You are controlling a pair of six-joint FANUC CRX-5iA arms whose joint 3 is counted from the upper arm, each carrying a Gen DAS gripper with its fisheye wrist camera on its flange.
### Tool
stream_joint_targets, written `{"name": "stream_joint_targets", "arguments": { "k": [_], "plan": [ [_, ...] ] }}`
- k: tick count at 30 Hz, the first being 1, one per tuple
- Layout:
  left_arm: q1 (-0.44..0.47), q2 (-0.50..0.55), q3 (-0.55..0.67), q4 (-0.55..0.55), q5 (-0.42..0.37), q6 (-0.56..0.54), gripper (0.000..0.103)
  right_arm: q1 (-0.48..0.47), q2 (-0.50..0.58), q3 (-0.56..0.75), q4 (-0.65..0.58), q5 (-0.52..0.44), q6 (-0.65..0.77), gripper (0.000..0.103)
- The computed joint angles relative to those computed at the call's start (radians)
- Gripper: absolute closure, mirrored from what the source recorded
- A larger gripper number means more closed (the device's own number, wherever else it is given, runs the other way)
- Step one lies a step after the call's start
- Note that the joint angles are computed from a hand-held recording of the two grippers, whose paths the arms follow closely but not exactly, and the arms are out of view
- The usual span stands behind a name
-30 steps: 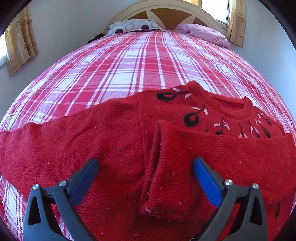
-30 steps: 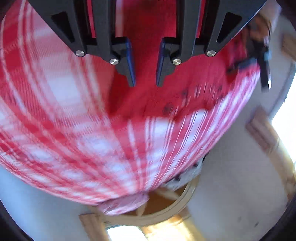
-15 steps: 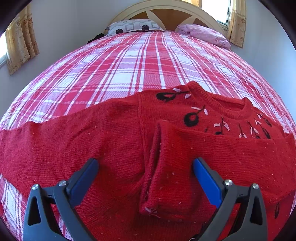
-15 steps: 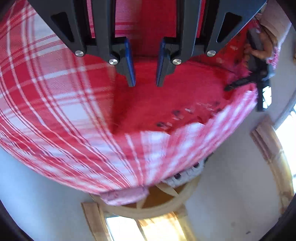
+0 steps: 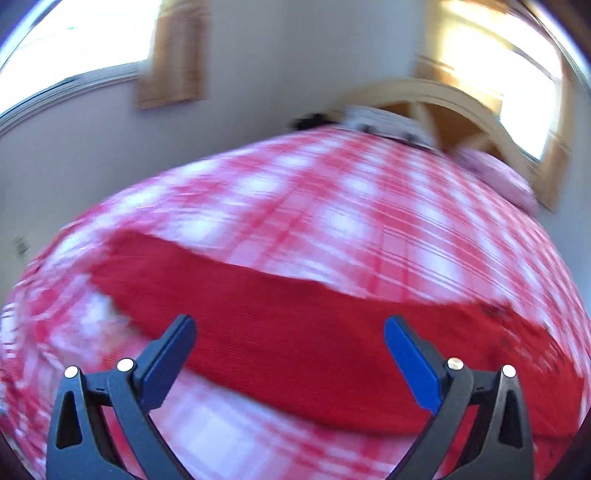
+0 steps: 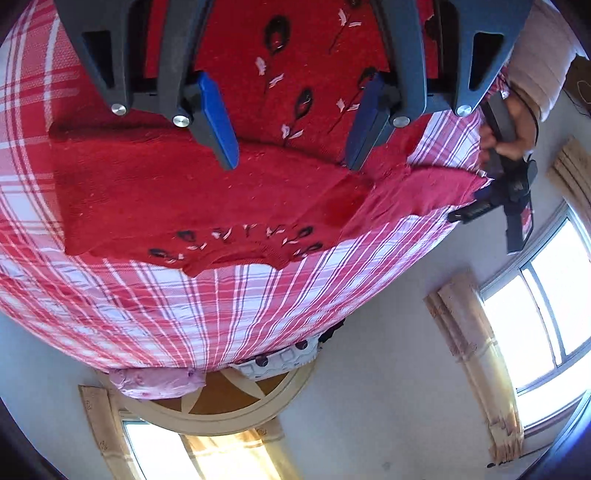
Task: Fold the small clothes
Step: 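Grasp the cuff of the other sleeve with the left tool and lift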
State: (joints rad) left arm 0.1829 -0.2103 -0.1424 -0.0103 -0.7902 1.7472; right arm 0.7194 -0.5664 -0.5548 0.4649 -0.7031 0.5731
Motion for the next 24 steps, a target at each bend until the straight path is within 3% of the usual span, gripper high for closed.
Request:
{"name": "stream_joint_targets", "arguments": {
  "k": [5, 10, 13, 17, 18, 19, 20, 21, 24],
  "plan": [
    [0.186, 0.029, -0.001, -0.016, -0.006, 0.073, 0.001, 0.01, 0.003, -0.006, -0.009, -0.007, -0.029, 0.042],
    [0.33, 0.095, -0.053, 0.208, -0.017, 0.017, 0.005, 0.024, 0.03, 0.008, -0.014, -0.031, -0.046, 0.042],
    [0.343, 0.095, -0.094, 0.274, 0.047, -0.008, 0.008, 0.037, 0.034, 0.002, 0.003, -0.043, -0.071, 0.042],
    [0.342, 0.105, -0.141, 0.437, 0.1, -0.151, 0.05, 0.054, 0.032, -0.005, 0.024, -0.067, -0.109, 0.042],
    [0.338, 0.111, -0.142, 0.453, 0.102, -0.169, 0.065, 0.057, 0.03, -0.009, 0.029, -0.071, -0.123, 0.042],
    [0.33, 0.118, -0.129, 0.425, 0.099, -0.148, 0.073, 0.059, 0.028, -0.012, 0.031, -0.073, -0.132, 0.042],
    [0.33, 0.128, -0.12, 0.417, 0.104, -0.145, 0.086, 0.06, 0.026, -0.014, 0.032, -0.074, -0.142, 0.042],
    [0.331, 0.13, -0.135, 0.461, 0.111, -0.179, 0.098, 0.06, 0.025, -0.015, 0.029, -0.076, -0.146, 0.042],
    [0.339, 0.135, -0.168, 0.556, 0.124, -0.237, 0.098, 0.059, 0.024, -0.019, 0.027, -0.075, -0.158, 0.042]
  ]
}}
